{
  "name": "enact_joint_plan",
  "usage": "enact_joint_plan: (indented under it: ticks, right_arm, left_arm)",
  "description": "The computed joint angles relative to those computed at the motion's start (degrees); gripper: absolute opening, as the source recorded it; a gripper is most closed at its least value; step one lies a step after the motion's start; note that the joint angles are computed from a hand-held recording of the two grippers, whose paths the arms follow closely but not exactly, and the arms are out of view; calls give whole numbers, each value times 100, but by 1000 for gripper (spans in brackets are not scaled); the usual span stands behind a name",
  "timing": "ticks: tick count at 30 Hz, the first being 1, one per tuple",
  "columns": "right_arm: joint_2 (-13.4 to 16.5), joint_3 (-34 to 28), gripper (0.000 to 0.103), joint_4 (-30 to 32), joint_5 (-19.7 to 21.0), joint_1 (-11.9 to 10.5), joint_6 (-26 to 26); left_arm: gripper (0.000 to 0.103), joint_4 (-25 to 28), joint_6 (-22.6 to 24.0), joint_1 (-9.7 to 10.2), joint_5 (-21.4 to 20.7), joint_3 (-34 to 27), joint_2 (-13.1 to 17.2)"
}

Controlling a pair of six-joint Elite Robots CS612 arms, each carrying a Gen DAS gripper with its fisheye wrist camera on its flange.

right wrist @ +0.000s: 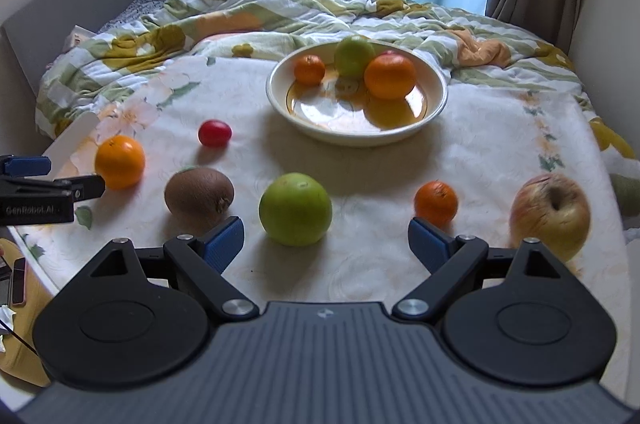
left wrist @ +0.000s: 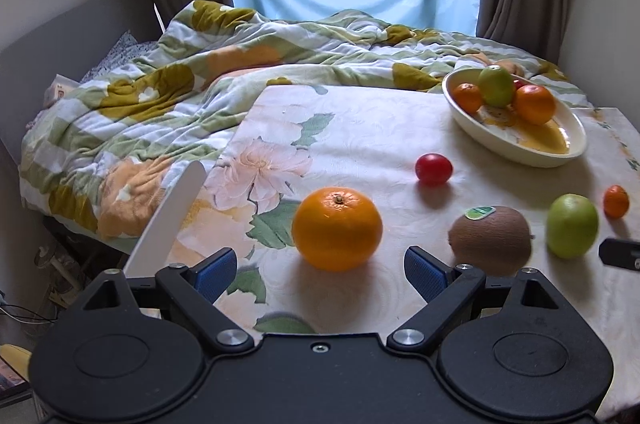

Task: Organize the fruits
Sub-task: 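Grasp the second navel orange with the left gripper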

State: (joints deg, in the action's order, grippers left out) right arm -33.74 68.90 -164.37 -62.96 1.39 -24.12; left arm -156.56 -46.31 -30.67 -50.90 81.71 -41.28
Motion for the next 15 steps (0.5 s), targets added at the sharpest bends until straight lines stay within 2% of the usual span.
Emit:
enact_joint_plan:
  ticks: [5,8,14,15]
  right_arm:
    - [143,-154,102,104,-19,55,132]
    - [198,-225,102,105,-110,95,146]
    - [258,-323,102,167,-238,151,136]
    - [269,-340,102,174,-248,157,144]
  left_arm:
    - [92,14,184,67,-67,-178,157]
    - [92,39,240,132,-243,-290,230]
    - [74,-1,317,227,-493,-392,288]
    - [68,-86,359,239,-567,-387,293]
